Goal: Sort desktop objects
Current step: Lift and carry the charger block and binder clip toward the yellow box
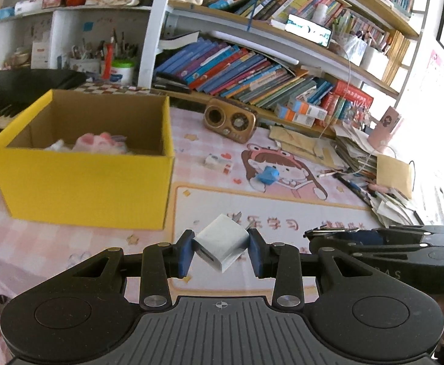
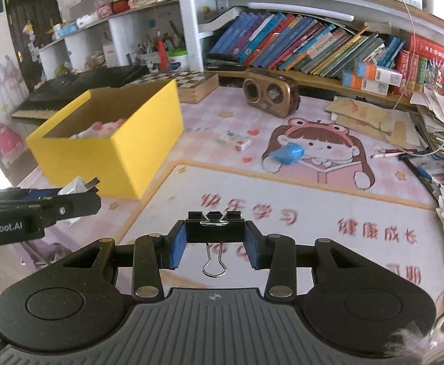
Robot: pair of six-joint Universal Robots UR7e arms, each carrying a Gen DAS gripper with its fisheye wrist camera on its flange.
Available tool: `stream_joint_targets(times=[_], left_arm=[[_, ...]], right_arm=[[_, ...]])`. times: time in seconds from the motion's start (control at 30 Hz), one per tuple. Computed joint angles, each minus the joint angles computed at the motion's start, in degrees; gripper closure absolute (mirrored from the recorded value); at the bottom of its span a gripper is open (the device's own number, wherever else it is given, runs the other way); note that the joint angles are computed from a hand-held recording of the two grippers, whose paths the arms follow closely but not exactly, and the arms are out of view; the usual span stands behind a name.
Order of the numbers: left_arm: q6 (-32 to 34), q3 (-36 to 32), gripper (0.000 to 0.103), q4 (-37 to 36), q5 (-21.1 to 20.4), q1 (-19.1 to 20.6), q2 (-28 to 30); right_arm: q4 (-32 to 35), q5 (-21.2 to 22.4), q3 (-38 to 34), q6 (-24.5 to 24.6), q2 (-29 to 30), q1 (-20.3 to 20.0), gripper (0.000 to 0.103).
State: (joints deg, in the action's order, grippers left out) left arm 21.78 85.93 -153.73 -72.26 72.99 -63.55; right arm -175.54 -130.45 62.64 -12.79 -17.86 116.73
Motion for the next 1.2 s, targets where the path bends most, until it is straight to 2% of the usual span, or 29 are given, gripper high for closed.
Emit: stream_joint_targets(times=[0.3,0.57,1.2], left_arm=[[2.2,2.8,0.067,3.0,-2.2,2.5,-5.2],[3.4,3.3,0.067,4.6,-2.6,4.1,-7.7],[2.6,3.6,0.067,2.3,-2.4,6.9,-10.5]], right_arm=[[1.0,-2.8,0.7,5.1,2.6,3.6,0.066],[3.3,-2.8,-1.6,7.7,5.4,5.5,0.066],[9.6,1.5,-11.3,4.7,11.2,7.2,0.066]])
